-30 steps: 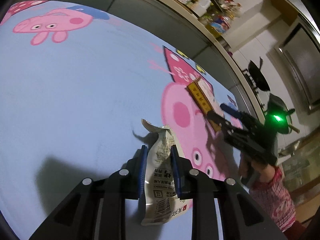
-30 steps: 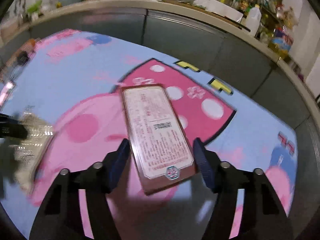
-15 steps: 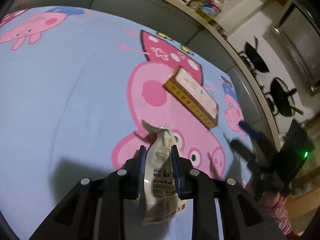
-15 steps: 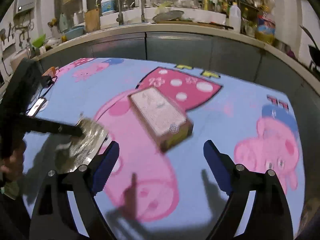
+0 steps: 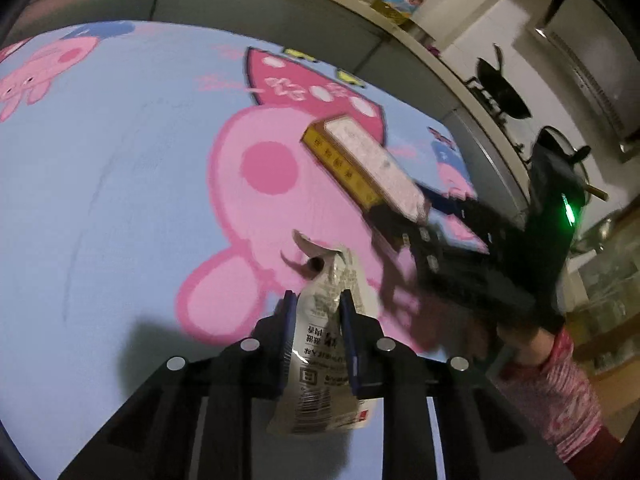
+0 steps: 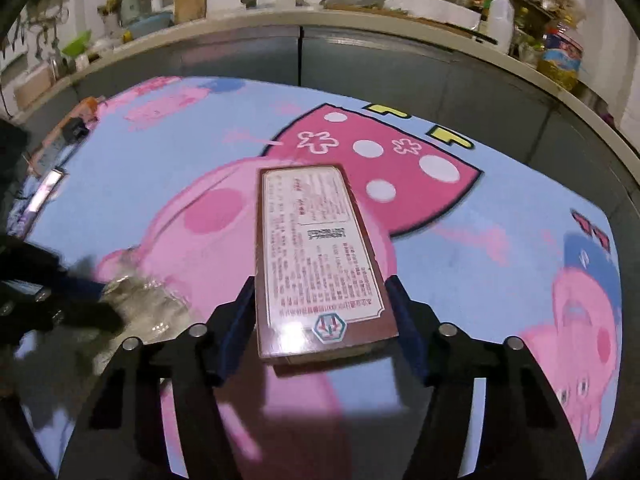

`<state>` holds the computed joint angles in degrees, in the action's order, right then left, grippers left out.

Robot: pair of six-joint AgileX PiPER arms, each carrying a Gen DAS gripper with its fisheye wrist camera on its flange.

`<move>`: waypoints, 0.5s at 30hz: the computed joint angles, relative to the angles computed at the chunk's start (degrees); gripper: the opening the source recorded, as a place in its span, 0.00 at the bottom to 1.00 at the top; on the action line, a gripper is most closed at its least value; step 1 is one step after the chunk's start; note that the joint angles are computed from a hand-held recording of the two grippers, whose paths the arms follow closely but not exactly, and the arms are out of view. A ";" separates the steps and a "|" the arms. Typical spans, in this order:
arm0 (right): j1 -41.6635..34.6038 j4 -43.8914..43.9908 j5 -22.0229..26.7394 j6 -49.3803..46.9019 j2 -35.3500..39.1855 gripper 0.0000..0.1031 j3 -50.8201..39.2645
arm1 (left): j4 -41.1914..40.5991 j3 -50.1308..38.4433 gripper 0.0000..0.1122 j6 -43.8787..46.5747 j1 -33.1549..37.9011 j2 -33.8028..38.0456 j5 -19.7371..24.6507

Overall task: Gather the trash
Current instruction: 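Grasp the brown-and-yellow box with the right gripper while the left gripper holds the packet, then carry the packet and box over the beige bin and open both grippers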

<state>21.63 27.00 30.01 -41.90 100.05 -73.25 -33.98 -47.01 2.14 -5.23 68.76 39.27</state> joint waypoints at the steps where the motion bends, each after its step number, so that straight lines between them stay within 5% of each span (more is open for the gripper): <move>1: -1.06 2.31 -0.73 -1.71 -3.02 0.57 3.54 | 0.29 -0.95 0.19 -0.45 -0.69 0.17 0.09; 7: -16.69 19.86 -0.19 -14.94 -18.40 0.56 18.85 | 1.68 -13.16 0.19 -3.94 -9.55 7.24 0.66; 10: -30.88 27.33 1.99 -23.57 -25.45 0.56 24.71 | 8.17 -25.97 0.19 -10.76 -19.01 15.56 1.69; 15: -56.61 32.81 10.11 -32.70 -25.40 0.56 25.44 | 13.77 -53.33 0.19 -14.89 -31.65 34.89 4.35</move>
<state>-34.98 59.80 40.12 -74.60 74.65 -47.82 -20.21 -100.34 -12.75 -36.89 103.65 43.62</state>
